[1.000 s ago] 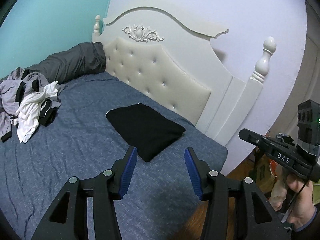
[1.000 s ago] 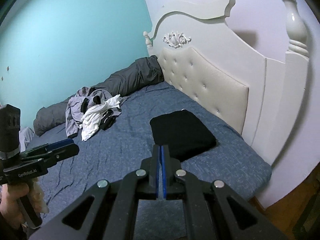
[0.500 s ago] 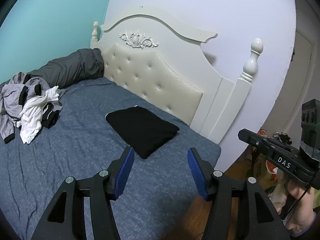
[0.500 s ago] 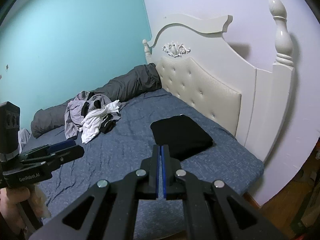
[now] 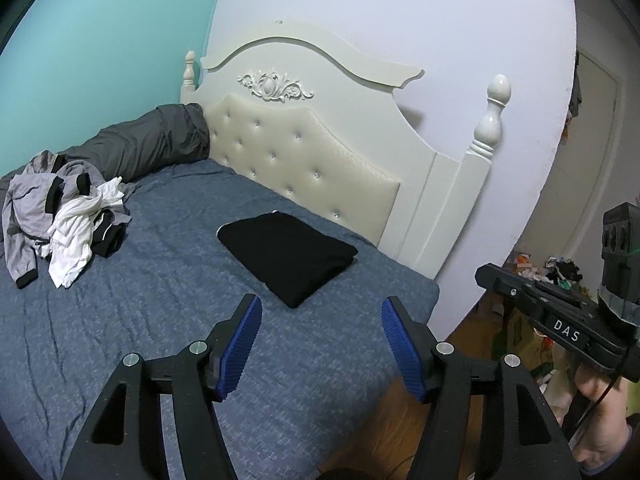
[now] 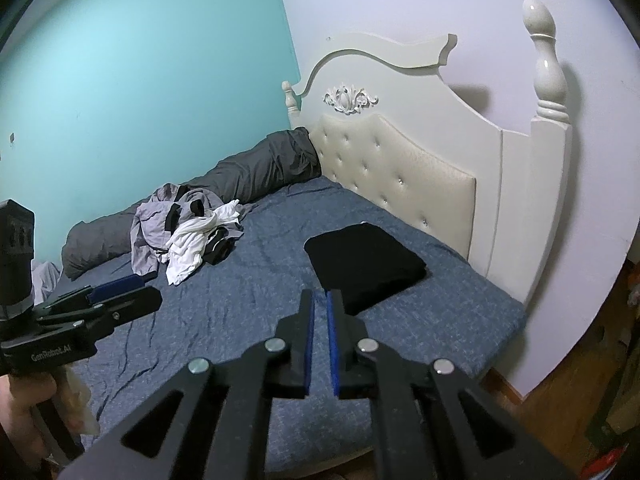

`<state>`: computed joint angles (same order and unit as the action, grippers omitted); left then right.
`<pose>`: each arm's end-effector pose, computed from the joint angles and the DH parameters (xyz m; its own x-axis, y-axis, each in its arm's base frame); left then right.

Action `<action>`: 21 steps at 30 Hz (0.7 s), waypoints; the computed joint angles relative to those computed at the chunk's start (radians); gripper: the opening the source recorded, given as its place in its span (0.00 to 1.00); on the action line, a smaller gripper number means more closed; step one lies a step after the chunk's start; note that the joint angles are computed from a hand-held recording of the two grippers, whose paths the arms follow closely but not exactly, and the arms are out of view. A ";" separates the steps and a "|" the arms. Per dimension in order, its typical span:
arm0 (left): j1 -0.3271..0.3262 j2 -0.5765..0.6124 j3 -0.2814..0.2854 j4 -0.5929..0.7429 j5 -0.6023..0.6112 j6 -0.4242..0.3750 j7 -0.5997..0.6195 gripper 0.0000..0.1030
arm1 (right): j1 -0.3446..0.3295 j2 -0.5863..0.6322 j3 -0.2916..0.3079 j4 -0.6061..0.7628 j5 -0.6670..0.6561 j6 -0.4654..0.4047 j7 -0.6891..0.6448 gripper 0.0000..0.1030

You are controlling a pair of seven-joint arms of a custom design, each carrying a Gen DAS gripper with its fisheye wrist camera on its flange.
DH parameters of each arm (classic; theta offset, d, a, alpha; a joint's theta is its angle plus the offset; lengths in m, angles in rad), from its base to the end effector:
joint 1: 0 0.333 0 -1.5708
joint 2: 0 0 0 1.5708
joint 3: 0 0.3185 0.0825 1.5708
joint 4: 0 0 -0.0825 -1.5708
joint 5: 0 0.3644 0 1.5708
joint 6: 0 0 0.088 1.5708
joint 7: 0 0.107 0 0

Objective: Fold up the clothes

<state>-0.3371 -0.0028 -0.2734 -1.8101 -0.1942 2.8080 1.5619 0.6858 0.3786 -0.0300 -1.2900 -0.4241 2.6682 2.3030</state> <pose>0.4907 -0.3323 0.6620 -0.5207 -0.8314 0.1942 -0.5477 0.1508 -0.8230 0.5461 0.4420 0.6585 0.3073 -0.9314 -0.1952 -0.5351 0.0005 -0.8448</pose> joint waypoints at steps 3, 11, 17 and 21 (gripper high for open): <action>0.000 -0.022 0.004 -0.027 -0.030 0.007 0.021 0.68 | 0.006 -0.012 0.005 -0.019 0.002 0.001 0.006 0.21; -0.012 -0.067 0.025 -0.084 -0.062 0.011 0.056 0.70 | 0.016 -0.055 0.009 -0.095 -0.031 0.039 0.063 0.42; -0.022 -0.082 0.037 -0.102 -0.071 0.012 0.058 0.72 | 0.026 -0.081 0.004 -0.125 -0.103 0.032 0.135 0.51; -0.026 -0.087 0.038 -0.105 -0.059 0.012 0.048 0.75 | 0.030 -0.101 0.005 -0.143 -0.171 0.019 0.186 0.57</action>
